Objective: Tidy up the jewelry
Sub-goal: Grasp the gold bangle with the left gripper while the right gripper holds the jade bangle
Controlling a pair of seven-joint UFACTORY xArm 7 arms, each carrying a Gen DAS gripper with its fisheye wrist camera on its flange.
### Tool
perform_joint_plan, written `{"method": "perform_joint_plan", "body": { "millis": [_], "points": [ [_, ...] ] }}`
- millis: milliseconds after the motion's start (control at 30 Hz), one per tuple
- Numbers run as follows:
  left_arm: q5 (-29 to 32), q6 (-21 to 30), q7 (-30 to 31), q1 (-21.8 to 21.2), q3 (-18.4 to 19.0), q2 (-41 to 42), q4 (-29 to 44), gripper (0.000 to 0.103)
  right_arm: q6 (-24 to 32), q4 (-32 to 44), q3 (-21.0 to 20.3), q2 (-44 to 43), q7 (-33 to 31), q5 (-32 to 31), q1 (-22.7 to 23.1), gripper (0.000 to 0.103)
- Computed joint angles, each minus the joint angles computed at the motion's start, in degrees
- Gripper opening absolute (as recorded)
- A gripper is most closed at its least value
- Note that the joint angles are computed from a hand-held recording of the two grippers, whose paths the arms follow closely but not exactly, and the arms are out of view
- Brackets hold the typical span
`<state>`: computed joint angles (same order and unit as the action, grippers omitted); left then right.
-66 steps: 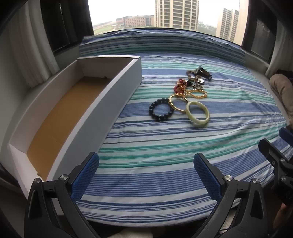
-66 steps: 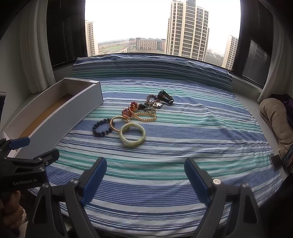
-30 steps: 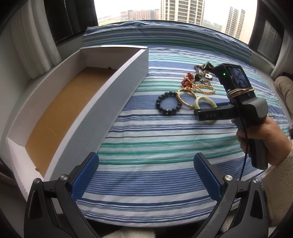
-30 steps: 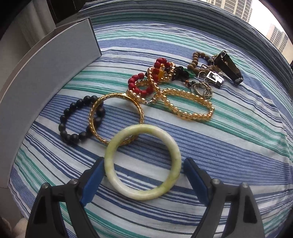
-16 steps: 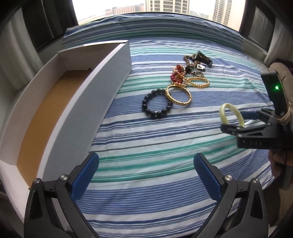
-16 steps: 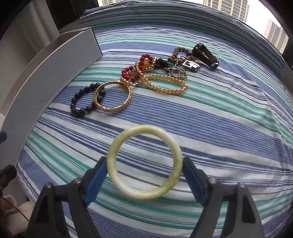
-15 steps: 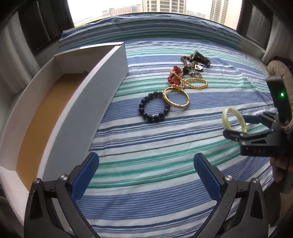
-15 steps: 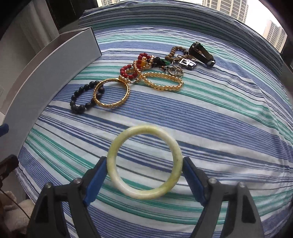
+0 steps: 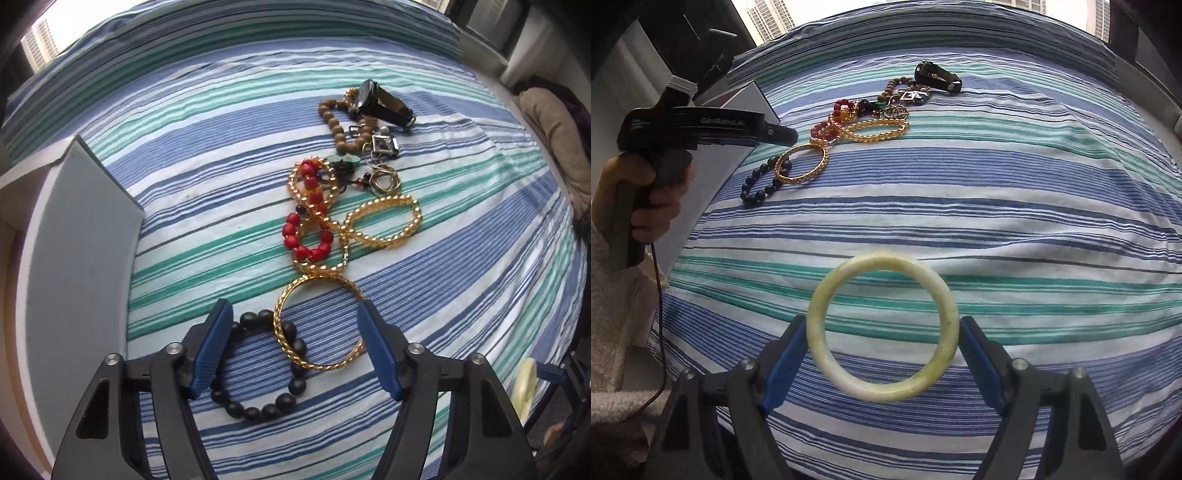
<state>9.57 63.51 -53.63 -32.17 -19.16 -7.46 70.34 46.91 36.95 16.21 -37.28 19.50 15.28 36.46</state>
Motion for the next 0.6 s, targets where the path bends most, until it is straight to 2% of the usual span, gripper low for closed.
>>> {"method": "perform_joint_plan", "body": {
  "millis": [100, 167, 200, 233, 267, 467, 600],
  "points": [
    [0.29, 2.05, 1.65, -0.14, 0.21, 2.95, 1.60, 0.055, 0.00, -0.41, -0.12, -1.47, 0.39, -0.06, -0.11, 0.083],
    [1.24, 2.76, 1.97, -0.57, 0.29, 4.05, 2.21, 0.033, -0.23, -0.39, -0.20, -1.87, 0.48, -0.12, -0.25, 0.083],
    [2.20, 2.07, 1.46, -0.76, 0.34, 3.96, 2.01, 0.028, -0.25, -0.43, -0.19, -2.16, 0.60, -0.16, -0.30, 0.083],
    [2.68, 2.42, 1.03, -0.92, 0.37, 4.21, 2.30, 0.012, -0.29, -0.47, -0.12, -2.37, 0.73, -0.22, -0.35, 0.083],
    [2.93, 2.19, 0.42, -1.02, 0.48, 4.25, 2.29, 0.007, -0.38, -0.48, -0.03, -2.43, 0.85, -0.30, -0.41, 0.083],
    [1.47, -2.63, -6.19, -0.82, -0.02, -3.14, -3.06, 0.004, -0.94, -0.16, 0.37, -2.04, 1.72, -0.37, -0.31, 0.083],
    [0.00, -2.34, -11.06, 0.06, -2.01, -11.53, -7.03, 0.004, -1.15, 1.24, 0.56, -0.50, 1.35, -0.92, -0.21, 0.083]
  ]
}}
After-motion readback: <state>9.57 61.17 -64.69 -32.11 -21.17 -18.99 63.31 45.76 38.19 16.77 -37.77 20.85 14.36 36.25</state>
